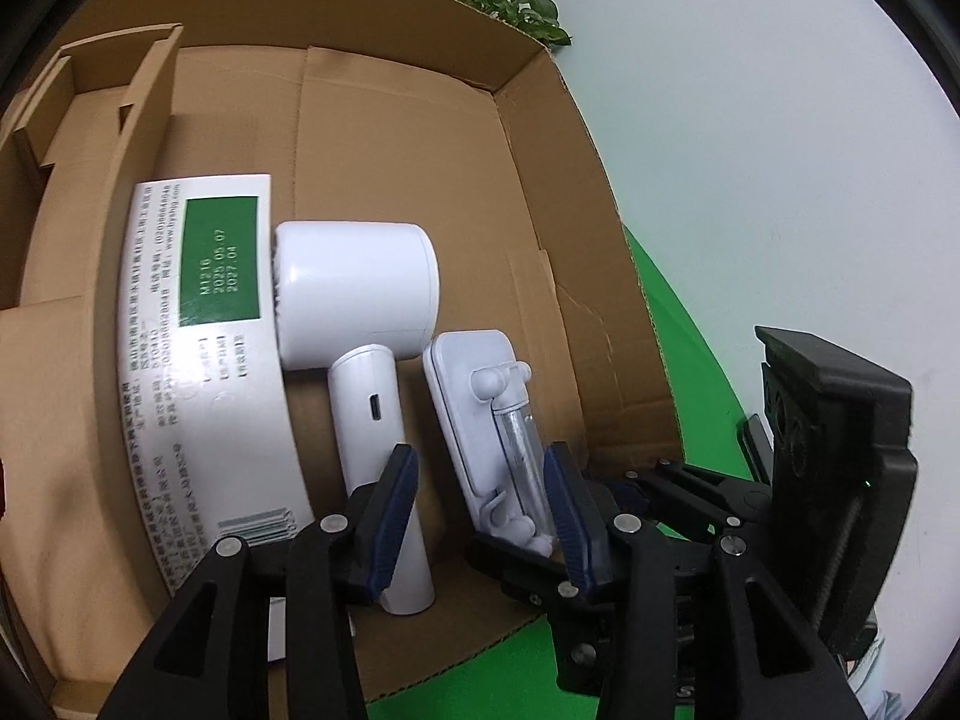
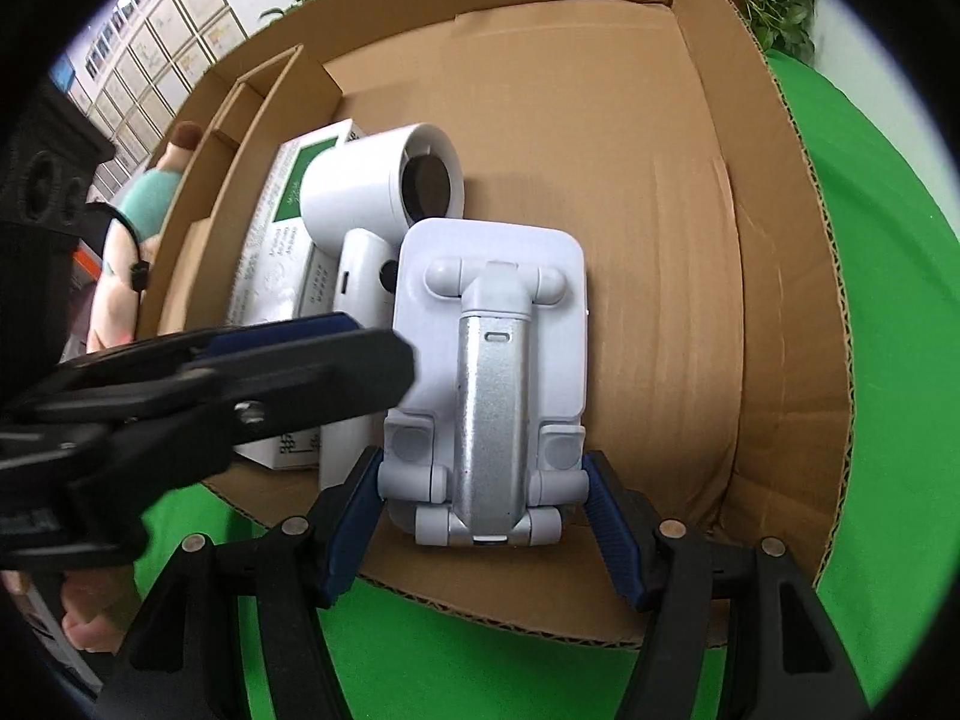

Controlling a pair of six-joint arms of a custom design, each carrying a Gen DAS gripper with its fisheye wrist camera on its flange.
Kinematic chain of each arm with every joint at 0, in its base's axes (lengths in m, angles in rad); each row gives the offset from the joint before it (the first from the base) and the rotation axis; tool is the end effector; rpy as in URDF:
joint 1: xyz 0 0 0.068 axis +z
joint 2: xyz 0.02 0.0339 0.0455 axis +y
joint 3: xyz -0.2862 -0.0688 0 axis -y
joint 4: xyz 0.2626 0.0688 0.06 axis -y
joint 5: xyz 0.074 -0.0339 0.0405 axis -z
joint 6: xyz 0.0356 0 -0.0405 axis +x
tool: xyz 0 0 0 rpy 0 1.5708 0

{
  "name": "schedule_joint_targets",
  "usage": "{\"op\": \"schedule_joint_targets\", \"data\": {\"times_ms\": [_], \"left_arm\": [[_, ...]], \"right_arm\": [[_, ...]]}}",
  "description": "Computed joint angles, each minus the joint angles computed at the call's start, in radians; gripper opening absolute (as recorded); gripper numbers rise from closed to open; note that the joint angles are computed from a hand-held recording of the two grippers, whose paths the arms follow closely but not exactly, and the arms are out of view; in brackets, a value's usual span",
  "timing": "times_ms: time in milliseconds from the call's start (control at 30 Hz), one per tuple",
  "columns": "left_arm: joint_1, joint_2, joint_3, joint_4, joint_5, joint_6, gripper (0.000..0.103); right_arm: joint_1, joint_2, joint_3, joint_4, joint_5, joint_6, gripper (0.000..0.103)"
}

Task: Organize objects
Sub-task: 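Carry the phone stand into the large box and lower it beside the hair dryer, then open the right gripper and withdraw it from the box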

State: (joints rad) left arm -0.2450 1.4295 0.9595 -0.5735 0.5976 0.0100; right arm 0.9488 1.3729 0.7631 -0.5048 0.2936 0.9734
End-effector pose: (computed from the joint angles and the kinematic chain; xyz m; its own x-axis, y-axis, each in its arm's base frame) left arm 0.2794 -0.0905 0.2420 -0.8336 0.2169 -0.5080 0.4836 0.7312 -0.4812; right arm 0.1604 0.2061 0.1959 -0.8760 0.1364 -0.4626 0.0367 0.9752 0.2181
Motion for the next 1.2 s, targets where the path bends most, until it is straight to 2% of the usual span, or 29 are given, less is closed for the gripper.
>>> {"op": "schedule_joint_targets", "data": {"times_ms": [233,367,433,500,667,733,933,967,1000,1033,1067,1100,1133,1200], "left_arm": [[0.058,-0.039,-0.040,0.004,0.009,0.011,0.042],[0.079,-0.102,-0.081,-0.049,0.029,0.038,0.042],[0.081,-0.116,-0.090,-0.048,0.028,0.039,0.042],[0.082,-0.141,-0.103,-0.042,0.015,0.041,0.042],[0.117,-0.264,-0.154,-0.030,-0.022,0.066,0.042],[0.150,-0.339,-0.176,-0.041,-0.044,0.083,0.042],[0.306,-0.614,-0.248,-0.063,-0.146,0.175,0.059],[0.353,-0.651,-0.261,-0.062,-0.149,0.195,0.069],[0.398,-0.673,-0.270,-0.059,-0.146,0.212,0.081],[0.437,-0.697,-0.289,-0.044,-0.146,0.223,0.084],[0.484,-0.719,-0.318,-0.016,-0.138,0.237,0.088],[0.511,-0.734,-0.345,0.010,-0.138,0.248,0.089],[0.530,-0.737,-0.361,0.022,-0.138,0.257,0.089],[0.531,-0.742,-0.404,0.060,-0.164,0.256,0.089]], "right_arm": [[-0.005,0.037,0.031,-0.020,-0.036,0.004,0.070],[0.008,0.037,0.041,-0.033,-0.027,0.001,0.071],[0.013,0.022,0.033,-0.036,-0.008,0.014,0.067],[0.016,0.018,0.028,-0.041,0.002,0.021,0.057],[0.031,0.036,0.038,-0.077,0.051,0.030,0.043],[0.054,0.037,0.037,-0.087,0.079,0.029,0.042],[0.115,0.038,0.040,-0.116,0.166,0.091,0.042],[0.129,0.038,0.046,-0.132,0.187,0.105,0.042],[0.157,0.037,0.057,-0.162,0.225,0.133,0.048],[0.202,0.031,0.070,-0.191,0.284,0.165,0.056],[0.244,0.030,0.083,-0.217,0.341,0.194,0.077],[0.303,0.041,0.107,-0.264,0.426,0.248,0.087],[0.385,0.077,0.148,-0.346,0.545,0.358,0.087],[0.430,0.103,0.174,-0.396,0.630,0.443,0.087]]}}
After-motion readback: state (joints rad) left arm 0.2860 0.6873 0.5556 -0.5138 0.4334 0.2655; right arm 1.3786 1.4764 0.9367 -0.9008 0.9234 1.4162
